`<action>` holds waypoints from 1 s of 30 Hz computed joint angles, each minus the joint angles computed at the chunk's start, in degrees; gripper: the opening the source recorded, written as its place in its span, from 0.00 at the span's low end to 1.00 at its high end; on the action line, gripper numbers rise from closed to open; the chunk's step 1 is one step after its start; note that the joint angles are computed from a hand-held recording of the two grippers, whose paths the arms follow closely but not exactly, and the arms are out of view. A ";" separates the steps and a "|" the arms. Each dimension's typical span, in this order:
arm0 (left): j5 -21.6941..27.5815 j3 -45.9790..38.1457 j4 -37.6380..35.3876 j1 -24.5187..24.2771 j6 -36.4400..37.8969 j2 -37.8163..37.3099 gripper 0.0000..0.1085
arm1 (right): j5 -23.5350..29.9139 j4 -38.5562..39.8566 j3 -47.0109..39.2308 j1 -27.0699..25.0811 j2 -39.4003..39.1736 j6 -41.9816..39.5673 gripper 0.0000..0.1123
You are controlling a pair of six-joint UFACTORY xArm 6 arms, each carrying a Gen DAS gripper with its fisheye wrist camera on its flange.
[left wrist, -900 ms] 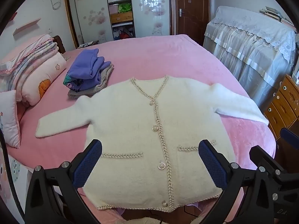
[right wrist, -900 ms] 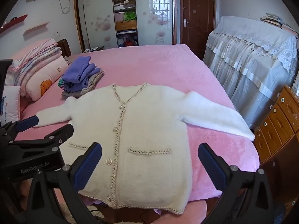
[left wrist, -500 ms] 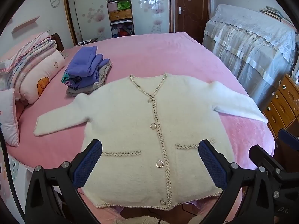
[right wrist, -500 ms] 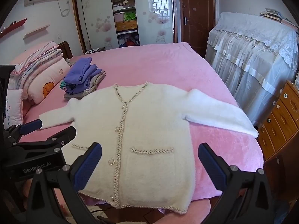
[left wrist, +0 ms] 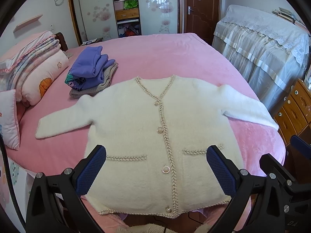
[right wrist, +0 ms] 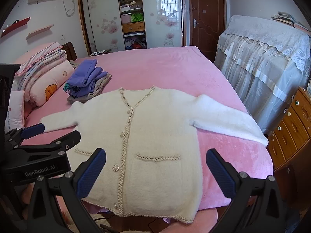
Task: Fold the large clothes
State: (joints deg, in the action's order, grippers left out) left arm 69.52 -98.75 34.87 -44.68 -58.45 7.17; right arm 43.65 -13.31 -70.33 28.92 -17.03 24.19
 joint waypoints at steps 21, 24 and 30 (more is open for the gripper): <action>0.23 -0.23 -0.92 0.13 0.41 -0.26 0.95 | 0.26 0.97 -0.48 -0.18 0.40 -1.21 0.92; 0.22 -0.20 -0.89 0.13 0.42 -0.28 0.95 | 0.25 1.02 -0.49 -0.20 0.41 -1.21 0.92; 0.30 -0.47 -1.02 0.20 0.58 -0.15 0.95 | 0.30 1.24 -0.75 -0.09 0.62 -1.41 0.92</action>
State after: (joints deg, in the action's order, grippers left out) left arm 69.82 -99.23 33.84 -44.47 -57.87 7.02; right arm 43.95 -12.07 -71.09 28.83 -16.41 22.78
